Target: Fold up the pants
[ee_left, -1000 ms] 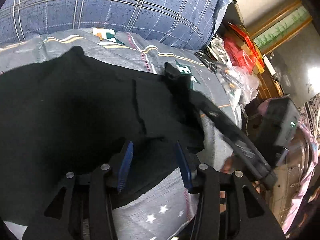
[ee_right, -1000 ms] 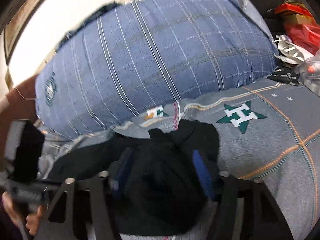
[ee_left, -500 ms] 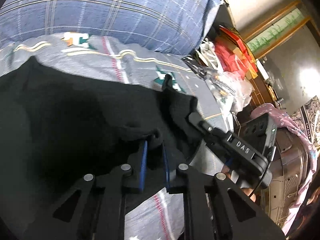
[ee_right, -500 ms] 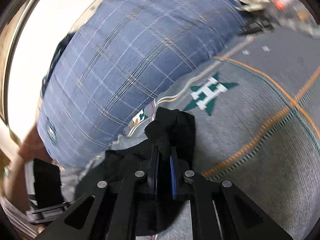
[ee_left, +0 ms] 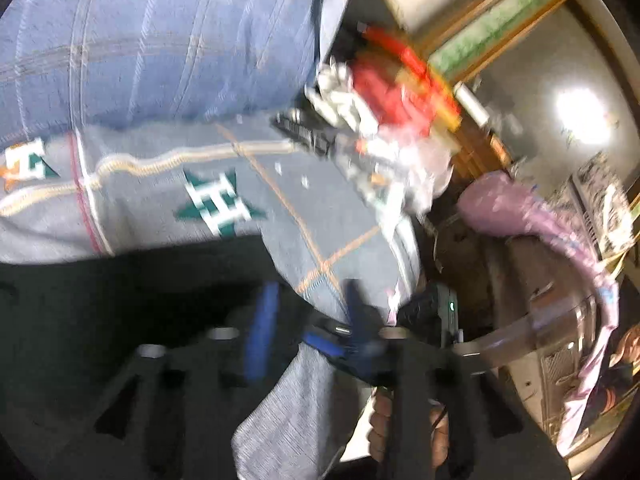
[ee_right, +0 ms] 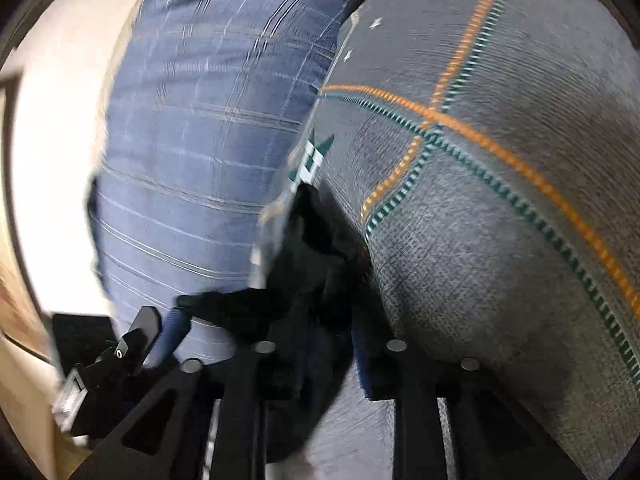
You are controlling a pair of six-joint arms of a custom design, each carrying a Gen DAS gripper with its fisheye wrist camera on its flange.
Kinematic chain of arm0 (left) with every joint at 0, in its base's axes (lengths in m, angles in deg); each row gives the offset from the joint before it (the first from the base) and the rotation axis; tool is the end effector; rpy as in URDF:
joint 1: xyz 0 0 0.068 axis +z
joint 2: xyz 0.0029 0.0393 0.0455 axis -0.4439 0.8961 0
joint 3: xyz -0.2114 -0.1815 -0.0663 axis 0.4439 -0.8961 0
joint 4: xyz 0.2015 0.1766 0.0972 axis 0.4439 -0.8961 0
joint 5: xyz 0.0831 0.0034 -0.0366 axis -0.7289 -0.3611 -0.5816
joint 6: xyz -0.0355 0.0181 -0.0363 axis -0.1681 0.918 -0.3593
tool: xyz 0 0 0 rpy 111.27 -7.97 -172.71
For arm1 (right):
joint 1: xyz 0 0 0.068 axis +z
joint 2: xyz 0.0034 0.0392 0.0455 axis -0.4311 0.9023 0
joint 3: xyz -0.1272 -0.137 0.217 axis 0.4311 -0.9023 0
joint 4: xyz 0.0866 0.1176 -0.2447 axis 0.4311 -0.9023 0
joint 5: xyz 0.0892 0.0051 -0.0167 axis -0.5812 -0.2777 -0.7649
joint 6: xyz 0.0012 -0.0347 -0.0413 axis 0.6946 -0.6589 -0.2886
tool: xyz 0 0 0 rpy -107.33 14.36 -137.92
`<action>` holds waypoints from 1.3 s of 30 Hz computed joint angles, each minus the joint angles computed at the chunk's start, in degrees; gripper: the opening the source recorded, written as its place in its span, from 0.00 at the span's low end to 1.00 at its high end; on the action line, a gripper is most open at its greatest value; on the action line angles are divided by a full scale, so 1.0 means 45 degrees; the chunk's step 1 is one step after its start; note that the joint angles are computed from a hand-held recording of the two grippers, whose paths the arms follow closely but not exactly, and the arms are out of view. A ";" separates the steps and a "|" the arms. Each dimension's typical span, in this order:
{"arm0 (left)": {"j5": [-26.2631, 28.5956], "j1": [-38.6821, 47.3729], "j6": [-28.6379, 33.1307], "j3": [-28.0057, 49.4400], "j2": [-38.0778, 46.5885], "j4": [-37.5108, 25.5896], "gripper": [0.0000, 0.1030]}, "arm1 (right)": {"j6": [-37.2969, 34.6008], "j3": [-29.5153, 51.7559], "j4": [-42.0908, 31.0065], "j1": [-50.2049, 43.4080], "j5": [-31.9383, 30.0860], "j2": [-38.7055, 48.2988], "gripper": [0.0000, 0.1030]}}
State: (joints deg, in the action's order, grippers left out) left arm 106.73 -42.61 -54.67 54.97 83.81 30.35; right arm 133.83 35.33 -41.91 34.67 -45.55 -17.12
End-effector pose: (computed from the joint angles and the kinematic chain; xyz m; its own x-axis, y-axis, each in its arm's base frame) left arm 0.2420 -0.0957 0.2552 -0.8383 0.1440 -0.5259 0.4930 0.6122 -0.6182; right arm 0.0871 0.1303 0.1694 -0.6654 0.7439 -0.0621 0.3143 0.3546 0.8806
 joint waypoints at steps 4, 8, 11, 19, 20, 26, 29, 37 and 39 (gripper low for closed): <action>-0.0418 0.1504 0.0970 0.0600 0.0609 -0.0772 0.61 | -0.0539 -0.0200 -0.0421 0.0775 0.1125 -0.1541 0.72; -0.1423 0.1521 0.2288 0.1450 0.1975 -0.1973 0.61 | -0.0819 0.0157 -0.0320 0.0990 0.1291 -0.0661 0.72; -0.2183 0.1008 0.2757 0.1526 0.2403 -0.1749 0.61 | -0.1026 0.0882 -0.0312 0.1082 0.1448 0.0737 0.74; -0.4974 -0.0951 0.7451 0.2641 0.3076 -0.1595 0.61 | -0.2758 0.3523 -0.1945 0.0953 0.1695 0.4299 0.63; -0.4922 -0.1027 0.7878 0.2992 0.3488 -0.1865 0.61 | -0.2969 0.3626 -0.2035 0.0993 0.1713 0.4566 0.42; -0.4013 -0.1402 0.8391 0.4417 0.5329 -0.2657 0.61 | -0.3303 0.2896 -0.1536 0.0447 0.1098 0.4113 0.16; -0.3596 -0.1622 0.8701 0.4804 0.5889 -0.2884 0.61 | -0.3324 0.2928 -0.1947 0.0919 0.1747 0.3687 0.15; -0.4085 -0.2462 0.9388 0.5195 0.6915 -0.3147 0.37 | -0.3155 0.2983 -0.2493 0.0967 0.1341 0.3707 0.17; -0.3948 -0.2385 0.9219 0.5407 0.7082 -0.3300 0.33 | -0.2818 0.2400 -0.1880 0.0659 0.0880 0.3045 0.22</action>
State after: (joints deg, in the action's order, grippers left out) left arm 88.97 -53.34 -13.19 79.31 115.67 15.49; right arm 121.15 46.13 -50.36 37.63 -41.59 -3.42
